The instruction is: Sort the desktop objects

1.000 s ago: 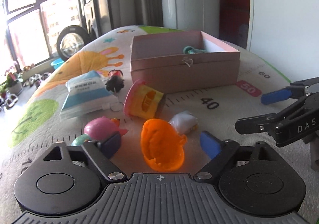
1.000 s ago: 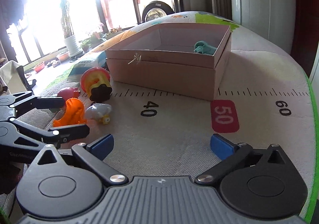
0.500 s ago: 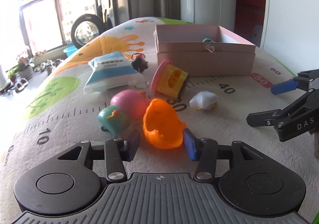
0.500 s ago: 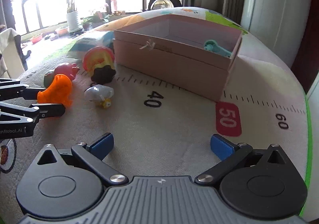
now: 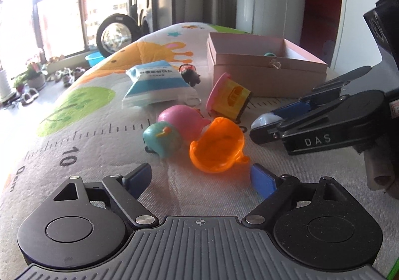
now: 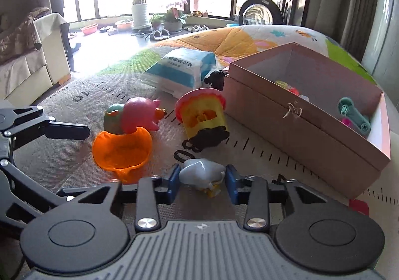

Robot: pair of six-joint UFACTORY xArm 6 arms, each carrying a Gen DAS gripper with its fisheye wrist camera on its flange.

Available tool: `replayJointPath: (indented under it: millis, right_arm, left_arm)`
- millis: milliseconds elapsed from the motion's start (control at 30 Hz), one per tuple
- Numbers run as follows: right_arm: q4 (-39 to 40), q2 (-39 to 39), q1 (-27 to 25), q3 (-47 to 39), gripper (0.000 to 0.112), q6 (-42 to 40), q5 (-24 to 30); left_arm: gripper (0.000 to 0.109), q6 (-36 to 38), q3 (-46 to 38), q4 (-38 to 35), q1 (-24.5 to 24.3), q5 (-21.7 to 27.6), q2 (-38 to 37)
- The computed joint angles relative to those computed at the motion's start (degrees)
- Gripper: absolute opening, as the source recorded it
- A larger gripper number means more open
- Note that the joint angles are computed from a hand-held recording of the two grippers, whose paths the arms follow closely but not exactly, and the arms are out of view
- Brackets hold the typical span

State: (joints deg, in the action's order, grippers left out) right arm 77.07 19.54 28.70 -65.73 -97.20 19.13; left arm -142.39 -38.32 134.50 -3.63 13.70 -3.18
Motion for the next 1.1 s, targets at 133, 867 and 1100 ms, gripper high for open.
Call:
replayJointPath:
  millis: [133, 867, 1100]
  right_arm:
    - [4.64, -3.61, -1.28, 2.4, 0.038, -4.27, 0.01]
    - [5.79, -16.4, -11.57, 4.04, 0.038, -0.16, 5.27]
    - [-8.76, 4.86, -10.83, -23.06, 0.041, 25.14, 1.1]
  left_arm:
    - [0.089, -0.01, -4.31, 1.08, -0.49, -3.26, 2.76]
    - [0.048, 13.23, -15.38, 0.68, -4.39, -1.19, 0.49]
    - [0.072, 9.51, -40.1, -3.74, 0.98, -9.62, 18.09]
